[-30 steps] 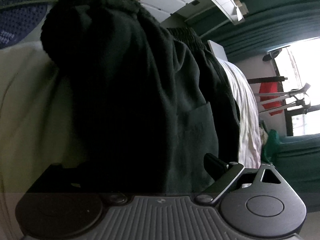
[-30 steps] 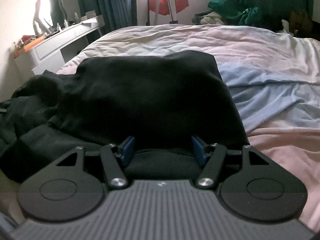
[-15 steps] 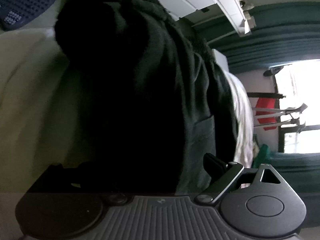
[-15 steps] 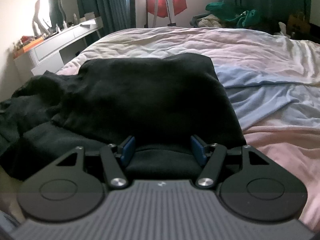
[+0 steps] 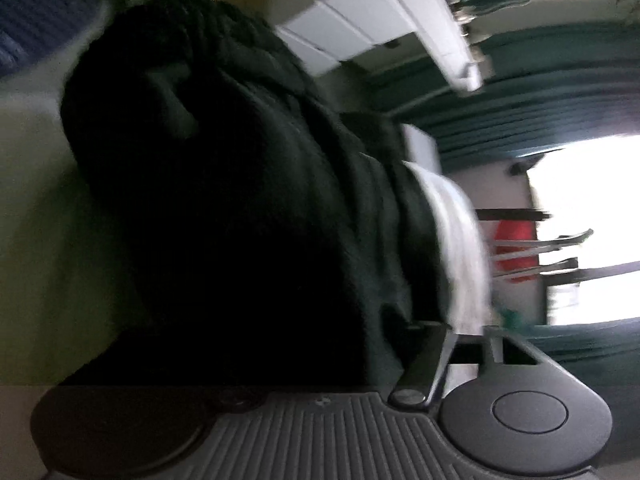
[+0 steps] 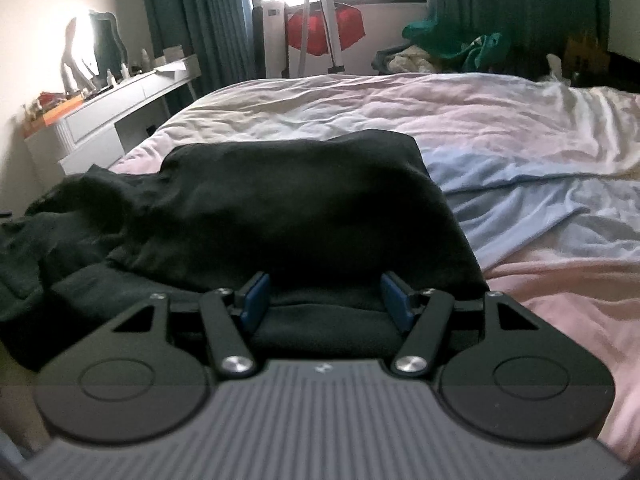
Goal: Fold clothes
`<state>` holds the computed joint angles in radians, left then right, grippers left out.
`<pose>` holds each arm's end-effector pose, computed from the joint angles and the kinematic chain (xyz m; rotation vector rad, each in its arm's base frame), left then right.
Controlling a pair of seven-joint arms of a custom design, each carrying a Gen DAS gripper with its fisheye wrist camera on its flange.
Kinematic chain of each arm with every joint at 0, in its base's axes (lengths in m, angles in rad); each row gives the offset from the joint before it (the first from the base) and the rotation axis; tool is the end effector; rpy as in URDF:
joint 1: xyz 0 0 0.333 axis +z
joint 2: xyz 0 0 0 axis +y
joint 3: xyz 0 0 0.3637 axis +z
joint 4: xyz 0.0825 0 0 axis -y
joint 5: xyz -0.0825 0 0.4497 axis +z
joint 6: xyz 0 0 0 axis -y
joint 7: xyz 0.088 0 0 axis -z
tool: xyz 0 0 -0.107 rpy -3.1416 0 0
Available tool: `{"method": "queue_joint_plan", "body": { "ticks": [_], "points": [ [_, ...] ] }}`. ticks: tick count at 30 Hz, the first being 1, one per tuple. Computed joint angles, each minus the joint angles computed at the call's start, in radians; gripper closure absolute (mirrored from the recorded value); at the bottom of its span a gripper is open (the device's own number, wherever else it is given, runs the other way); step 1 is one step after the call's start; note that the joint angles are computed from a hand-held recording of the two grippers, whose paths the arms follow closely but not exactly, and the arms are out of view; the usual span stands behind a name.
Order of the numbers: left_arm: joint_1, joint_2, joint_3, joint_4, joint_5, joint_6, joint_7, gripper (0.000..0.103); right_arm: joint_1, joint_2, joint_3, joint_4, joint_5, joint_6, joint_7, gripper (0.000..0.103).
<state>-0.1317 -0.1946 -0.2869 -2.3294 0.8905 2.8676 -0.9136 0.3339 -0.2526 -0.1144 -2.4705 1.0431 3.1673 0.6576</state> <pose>0.4937 -0.2734 0.4900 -2.7720 0.4225 -1.2849 0.5144 0.0323 0.4707 -1.6726 1.5630 -0.6549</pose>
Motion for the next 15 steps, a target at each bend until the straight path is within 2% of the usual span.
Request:
{"method": "queue_joint_plan", "body": {
  "ticks": [3, 5, 6, 8, 11, 13, 15],
  "points": [
    [-0.013, -0.009, 0.011, -0.007, -0.026, -0.024, 0.09, 0.064, -0.18, 0.024, 0.161, -0.015, -0.233, -0.026, 0.191, 0.038],
    [-0.027, -0.006, -0.004, 0.028, -0.027, -0.102, 0.154, 0.079, -0.212, 0.032, 0.193, -0.023, -0.301, -0.012, 0.258, 0.038],
    [-0.047, 0.002, -0.013, 0.066, -0.043, -0.189, 0.235, 0.081, -0.217, 0.034, 0.2, -0.028, -0.325, -0.002, 0.281, 0.038],
    [-0.083, 0.034, -0.045, 0.167, -0.026, -0.387, 0.377, 0.084, -0.193, 0.036, 0.179, -0.04, -0.354, 0.02, 0.283, 0.038],
    [-0.147, 0.127, -0.098, 0.341, 0.128, -0.657, 0.489, 0.084, -0.147, 0.031, 0.134, -0.049, -0.363, 0.032, 0.272, 0.038],
    [-0.205, 0.203, -0.122, 0.457, 0.239, -0.815, 0.569, 0.085, -0.135, 0.019, 0.12, -0.056, -0.368, 0.033, 0.267, 0.039],
    [-0.271, 0.283, -0.133, 0.569, 0.357, -0.934, 0.63, 0.085, -0.097, 0.004, 0.078, -0.06, -0.349, 0.026, 0.251, 0.039]
  ]
}}
